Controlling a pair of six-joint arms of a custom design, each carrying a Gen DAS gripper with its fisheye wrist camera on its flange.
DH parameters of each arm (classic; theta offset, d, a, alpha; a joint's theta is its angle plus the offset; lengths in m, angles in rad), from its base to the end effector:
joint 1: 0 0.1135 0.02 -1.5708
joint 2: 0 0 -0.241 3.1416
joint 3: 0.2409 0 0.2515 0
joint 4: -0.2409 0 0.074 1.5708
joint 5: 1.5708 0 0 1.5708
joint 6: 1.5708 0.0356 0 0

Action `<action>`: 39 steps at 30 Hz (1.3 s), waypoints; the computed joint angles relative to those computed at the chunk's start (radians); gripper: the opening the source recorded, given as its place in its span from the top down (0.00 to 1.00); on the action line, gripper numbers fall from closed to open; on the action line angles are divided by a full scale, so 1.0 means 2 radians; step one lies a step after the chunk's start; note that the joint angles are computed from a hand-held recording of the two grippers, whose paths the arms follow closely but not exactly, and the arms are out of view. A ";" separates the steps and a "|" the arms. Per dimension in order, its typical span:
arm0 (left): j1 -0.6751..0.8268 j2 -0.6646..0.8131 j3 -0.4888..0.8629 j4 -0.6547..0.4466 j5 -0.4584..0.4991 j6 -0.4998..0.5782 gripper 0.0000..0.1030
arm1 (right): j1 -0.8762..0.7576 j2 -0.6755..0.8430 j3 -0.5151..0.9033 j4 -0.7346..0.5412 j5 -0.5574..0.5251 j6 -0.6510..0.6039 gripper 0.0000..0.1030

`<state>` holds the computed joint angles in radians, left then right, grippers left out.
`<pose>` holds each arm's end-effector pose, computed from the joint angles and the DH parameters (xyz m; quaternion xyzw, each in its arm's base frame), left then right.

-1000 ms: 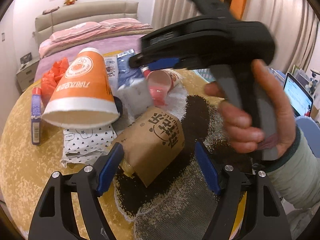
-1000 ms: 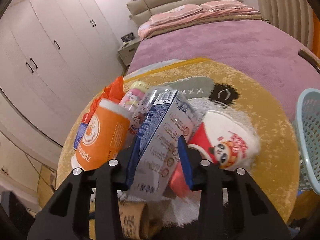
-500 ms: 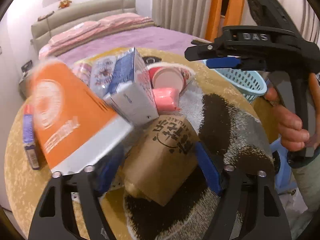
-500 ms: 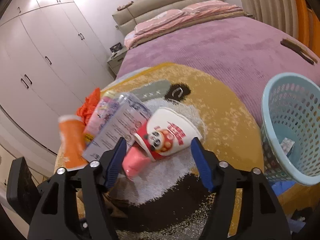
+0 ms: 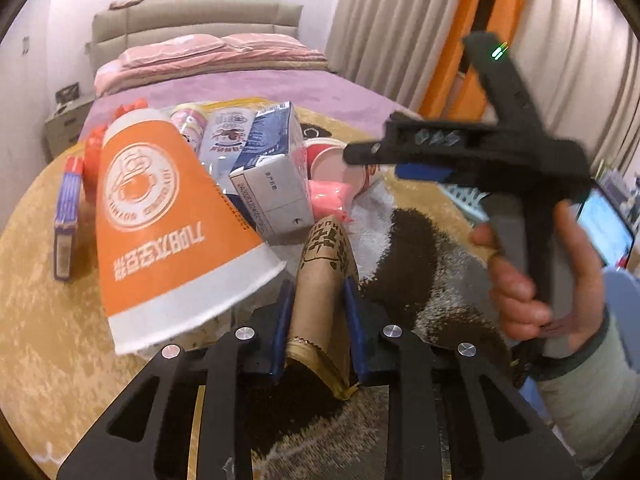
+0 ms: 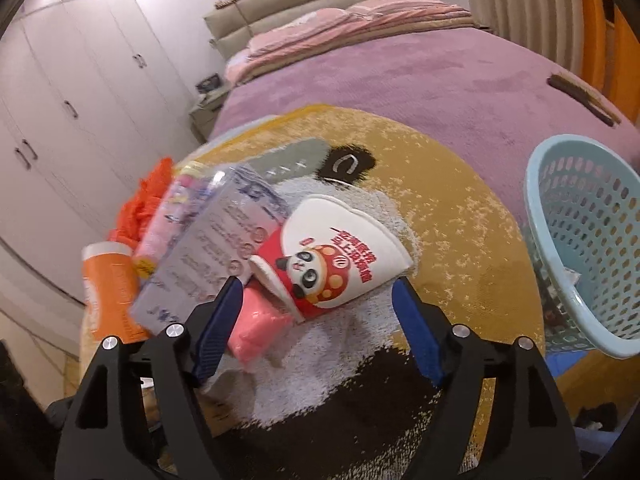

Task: Collect trash
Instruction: 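Grasp the panda paper cup with the right gripper while the left grasps the brown paper cup, then drop the panda cup and brown cup into the blue basket with both grippers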

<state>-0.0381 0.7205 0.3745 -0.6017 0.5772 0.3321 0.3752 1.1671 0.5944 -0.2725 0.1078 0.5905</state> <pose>0.1487 -0.0251 0.1618 0.2537 0.8808 -0.2249 0.3304 0.2207 0.0828 0.1714 0.1193 0.9261 0.1199 0.3373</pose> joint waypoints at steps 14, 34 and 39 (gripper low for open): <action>-0.014 -0.003 0.004 0.009 0.031 -0.024 0.77 | -0.074 -0.111 -0.061 -0.035 -0.006 -0.021 0.47; -0.085 -0.004 0.012 0.054 -0.043 -0.113 0.76 | -0.056 0.018 -0.017 0.027 0.011 -0.036 0.40; -0.126 0.015 0.024 0.082 -0.068 -0.155 0.76 | -0.084 -0.078 -0.049 -0.006 -0.007 -0.039 0.40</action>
<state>-0.2900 0.7511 0.4217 -0.4385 0.4417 0.0217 0.2065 1.0109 0.4962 -0.2840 0.0940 0.5119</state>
